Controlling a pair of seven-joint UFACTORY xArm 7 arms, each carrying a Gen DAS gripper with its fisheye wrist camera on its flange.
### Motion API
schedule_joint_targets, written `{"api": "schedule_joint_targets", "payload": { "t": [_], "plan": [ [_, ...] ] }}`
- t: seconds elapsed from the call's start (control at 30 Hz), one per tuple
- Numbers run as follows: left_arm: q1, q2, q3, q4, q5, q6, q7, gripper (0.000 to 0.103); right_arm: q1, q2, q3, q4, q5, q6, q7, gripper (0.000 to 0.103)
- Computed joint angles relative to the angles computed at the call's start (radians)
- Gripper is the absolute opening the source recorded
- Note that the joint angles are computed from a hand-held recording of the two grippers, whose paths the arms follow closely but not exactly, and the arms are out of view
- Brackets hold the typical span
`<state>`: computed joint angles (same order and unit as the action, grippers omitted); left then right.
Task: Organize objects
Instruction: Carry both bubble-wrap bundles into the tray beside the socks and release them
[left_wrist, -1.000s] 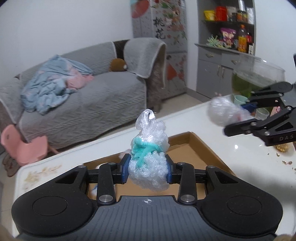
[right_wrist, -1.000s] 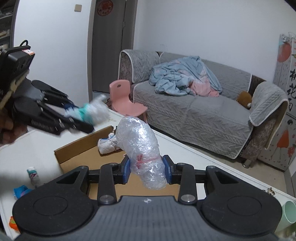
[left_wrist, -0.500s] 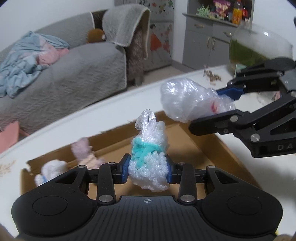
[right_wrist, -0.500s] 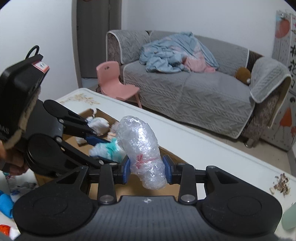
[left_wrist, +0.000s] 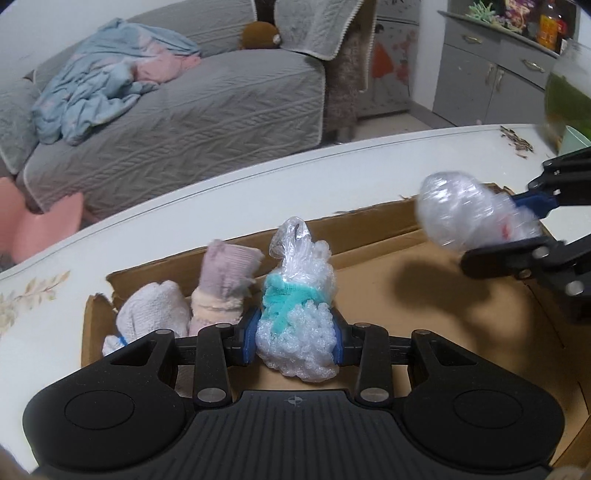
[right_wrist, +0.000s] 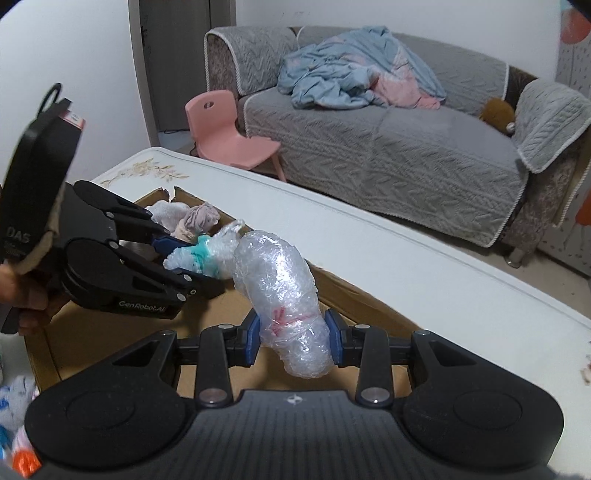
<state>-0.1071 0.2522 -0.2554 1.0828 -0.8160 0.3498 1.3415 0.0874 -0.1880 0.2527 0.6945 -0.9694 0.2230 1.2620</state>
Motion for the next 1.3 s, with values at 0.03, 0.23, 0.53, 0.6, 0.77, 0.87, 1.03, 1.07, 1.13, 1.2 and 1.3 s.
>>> {"api": "schedule_joint_targets", "payload": {
  "t": [0.03, 0.23, 0.53, 0.6, 0.77, 0.87, 1.03, 1.07, 1.13, 1.2, 1.3],
  "plan": [
    [0.002, 0.002, 0.0, 0.005, -0.001, 0.005, 0.0, 0.044, 0.004, 0.02, 0.0, 0.015, 0.012, 0.003, -0.007, 0.033],
    [0.006, 0.008, -0.003, 0.015, -0.016, 0.007, -0.001, 0.045, 0.085, 0.122, -0.054, 0.095, 0.191, 0.044, -0.184, 0.033],
    [0.007, 0.004, -0.004, 0.004, -0.062, 0.008, 0.029, 0.049, 0.133, 0.158, -0.104, 0.109, 0.27, 0.042, -0.375, 0.035],
    [-0.003, -0.005, 0.003, -0.005, -0.049, 0.002, 0.003, 0.05, 0.137, 0.154, -0.106, 0.107, 0.266, 0.045, -0.379, 0.037],
    [-0.006, -0.029, 0.01, -0.021, -0.035, 0.008, -0.008, 0.053, 0.141, 0.144, -0.105, 0.113, 0.274, 0.075, -0.403, 0.055],
    [-0.01, -0.053, 0.029, -0.032, -0.009, 0.037, -0.044, 0.059, 0.142, 0.126, -0.102, 0.107, 0.308, 0.075, -0.457, 0.062],
    [-0.02, -0.103, 0.048, -0.071, -0.02, 0.024, -0.022, 0.066, 0.151, 0.119, -0.086, 0.13, 0.361, 0.111, -0.545, 0.067],
    [-0.024, -0.111, 0.052, -0.076, -0.024, 0.014, -0.019, 0.067, 0.152, 0.121, -0.085, 0.137, 0.367, 0.117, -0.551, 0.067],
    [-0.029, -0.129, 0.06, -0.087, -0.04, 0.002, -0.024, 0.075, 0.154, 0.127, -0.078, 0.156, 0.348, 0.142, -0.535, 0.066],
    [-0.024, -0.147, 0.069, -0.085, -0.091, 0.021, -0.009, 0.093, 0.158, 0.148, -0.078, 0.186, 0.341, 0.177, -0.532, 0.066],
    [-0.035, -0.179, 0.085, -0.097, -0.143, 0.018, 0.015, 0.097, 0.173, 0.155, -0.08, 0.203, 0.319, 0.195, -0.481, 0.066]
  ]
}}
